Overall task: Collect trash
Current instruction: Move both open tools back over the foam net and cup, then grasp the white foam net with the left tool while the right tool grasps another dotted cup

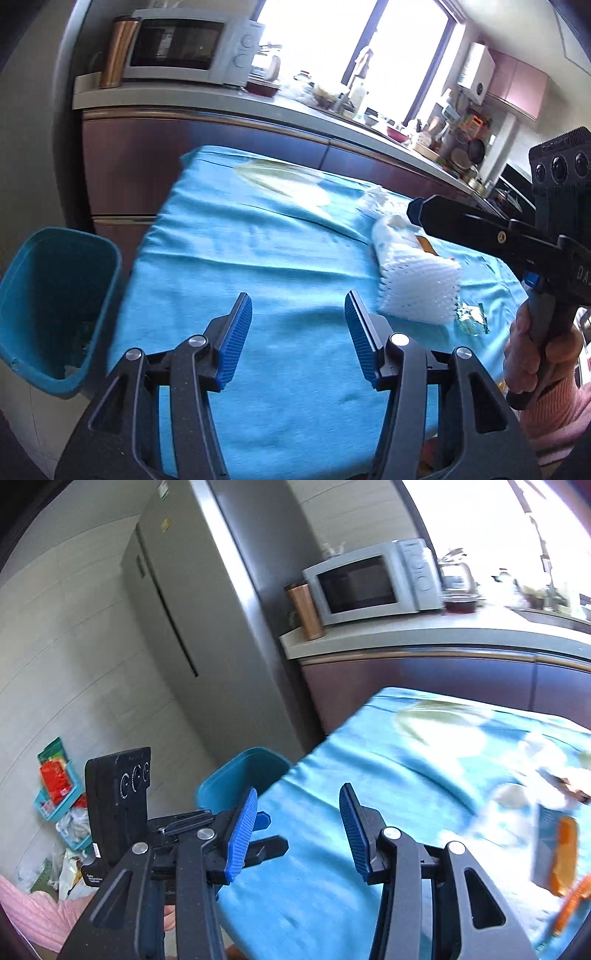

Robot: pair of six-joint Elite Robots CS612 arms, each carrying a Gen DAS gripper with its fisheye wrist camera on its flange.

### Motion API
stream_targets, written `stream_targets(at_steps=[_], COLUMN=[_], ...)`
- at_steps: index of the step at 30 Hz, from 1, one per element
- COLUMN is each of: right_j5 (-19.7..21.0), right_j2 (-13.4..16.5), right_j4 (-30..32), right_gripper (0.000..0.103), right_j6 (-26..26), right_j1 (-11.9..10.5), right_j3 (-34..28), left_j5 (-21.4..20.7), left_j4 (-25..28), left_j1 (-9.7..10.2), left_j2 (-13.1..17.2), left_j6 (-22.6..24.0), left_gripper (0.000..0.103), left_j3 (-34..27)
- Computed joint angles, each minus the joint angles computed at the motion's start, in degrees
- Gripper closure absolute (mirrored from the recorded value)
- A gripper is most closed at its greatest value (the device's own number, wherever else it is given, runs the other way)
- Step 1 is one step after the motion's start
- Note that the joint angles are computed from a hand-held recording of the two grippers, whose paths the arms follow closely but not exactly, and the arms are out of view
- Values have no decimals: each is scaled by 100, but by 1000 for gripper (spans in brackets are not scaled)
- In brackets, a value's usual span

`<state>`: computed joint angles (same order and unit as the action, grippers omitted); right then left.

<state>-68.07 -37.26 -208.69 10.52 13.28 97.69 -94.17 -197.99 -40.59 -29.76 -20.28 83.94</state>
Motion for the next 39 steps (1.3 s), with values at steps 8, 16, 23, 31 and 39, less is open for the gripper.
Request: stream_targets(at_steps=[8,16,23,31,39], right_j5=[-670,-789,-598,-377,-256], right_j2=[-142,-71,53,126,198], right_j4=[-546,-775,-725,-652,-622], right_gripper=[58,58,58,58,58], right_j6=[452,984,1204,1231,1369], right_j1=[-328,-634,-736,-755,-781], right_j3=[605,865,835,776,684], left_j5=[-496,-658,-878,-922,-984], left_j4=[604,1359,1920,2077,1590], left_j1=[-217,-273,-278,-328,-317], left_j2=[209,424,538,534,400], left_j6=[481,738,933,1163,1044], left_gripper=[41,37,35,70,90], left_j3=[-559,-1151,-1521,-1524,-1181])
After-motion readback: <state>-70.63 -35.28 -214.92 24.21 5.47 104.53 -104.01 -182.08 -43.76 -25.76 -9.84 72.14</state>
